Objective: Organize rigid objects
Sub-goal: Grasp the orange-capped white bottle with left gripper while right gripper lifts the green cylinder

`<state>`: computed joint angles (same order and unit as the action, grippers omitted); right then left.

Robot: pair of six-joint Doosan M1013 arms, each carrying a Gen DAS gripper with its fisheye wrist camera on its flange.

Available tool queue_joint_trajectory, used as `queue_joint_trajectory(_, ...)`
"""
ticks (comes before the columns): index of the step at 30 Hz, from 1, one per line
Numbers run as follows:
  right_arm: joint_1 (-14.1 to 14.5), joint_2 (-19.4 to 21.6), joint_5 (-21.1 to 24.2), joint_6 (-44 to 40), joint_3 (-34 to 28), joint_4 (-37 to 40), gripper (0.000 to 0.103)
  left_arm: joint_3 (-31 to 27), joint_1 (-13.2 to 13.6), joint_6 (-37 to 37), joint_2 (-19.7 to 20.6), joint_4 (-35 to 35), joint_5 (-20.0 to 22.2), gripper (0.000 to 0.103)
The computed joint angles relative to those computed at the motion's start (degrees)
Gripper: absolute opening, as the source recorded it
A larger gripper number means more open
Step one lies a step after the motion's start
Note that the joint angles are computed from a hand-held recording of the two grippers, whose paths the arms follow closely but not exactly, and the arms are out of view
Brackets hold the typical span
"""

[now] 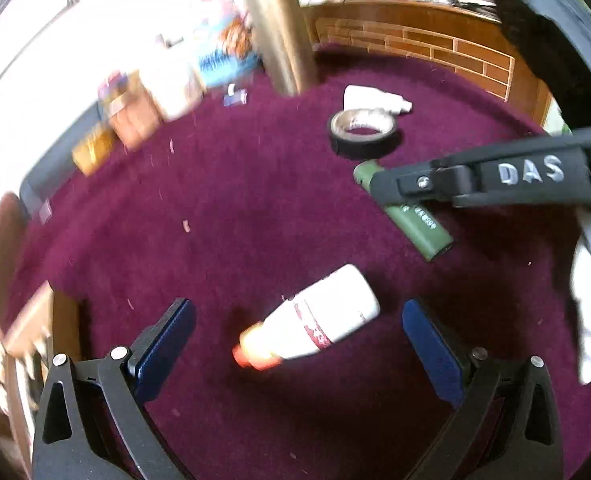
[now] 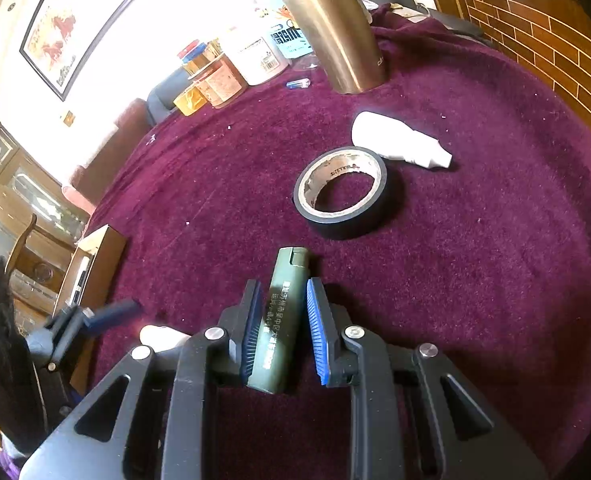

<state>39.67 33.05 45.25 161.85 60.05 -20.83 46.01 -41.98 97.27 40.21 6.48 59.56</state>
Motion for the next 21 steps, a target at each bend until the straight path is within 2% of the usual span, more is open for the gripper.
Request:
queue_joint_trajectory(2,0.02,-0.03,-0.06,0.08,0.07,-0.02,0.02,-2.77,1.36,-0.96,1.21,-6.82,5.15,0.073)
queue_joint_trajectory(4,0.02,-0.03,-0.04,0.06,0.08,-0.03,0.02,-1.75,1.67,-1.02,0.63,-8.12,4.64,0.068)
queue_joint_trajectory(10,0.01,0.0,-0.08,0.05,0.05,-0.04,0.02,-0.56,0.99,-0.15,0.31,-6.24,2.2,0.069)
queue_joint_trajectory(13,0.01,0.0,-0.04,0.06,0.05,-0.17,0.02,-0.38,0.59,1.24,0.28,-6.25,1.36,0.079)
queue_joint_trajectory(16,0.02,-0.01,-0.07,0.11,0.07,-0.22,0.02,1.03,0.28,2.8,-0.58,-6.3,-0.62,0.081)
queue_joint_trajectory(18,0.02,0.0,-0.08,0.13,0.08,-0.24,0.02,0.98,0.41,2.67,-0.66,-7.25,0.04,0.07)
queue_joint_trajectory(20,0.02,-0.02,-0.11,0.16,0.12,-0.26,0.021,0.83,0.86,3.73,-0.86,-10.98,1.64,0.029)
queue_joint_trajectory(21,0.03,-0.02,-0.13,0.15,0.15,-0.28,0.021,1.25,0.69,3.53,-1.27,-10.52,1.76,0.022)
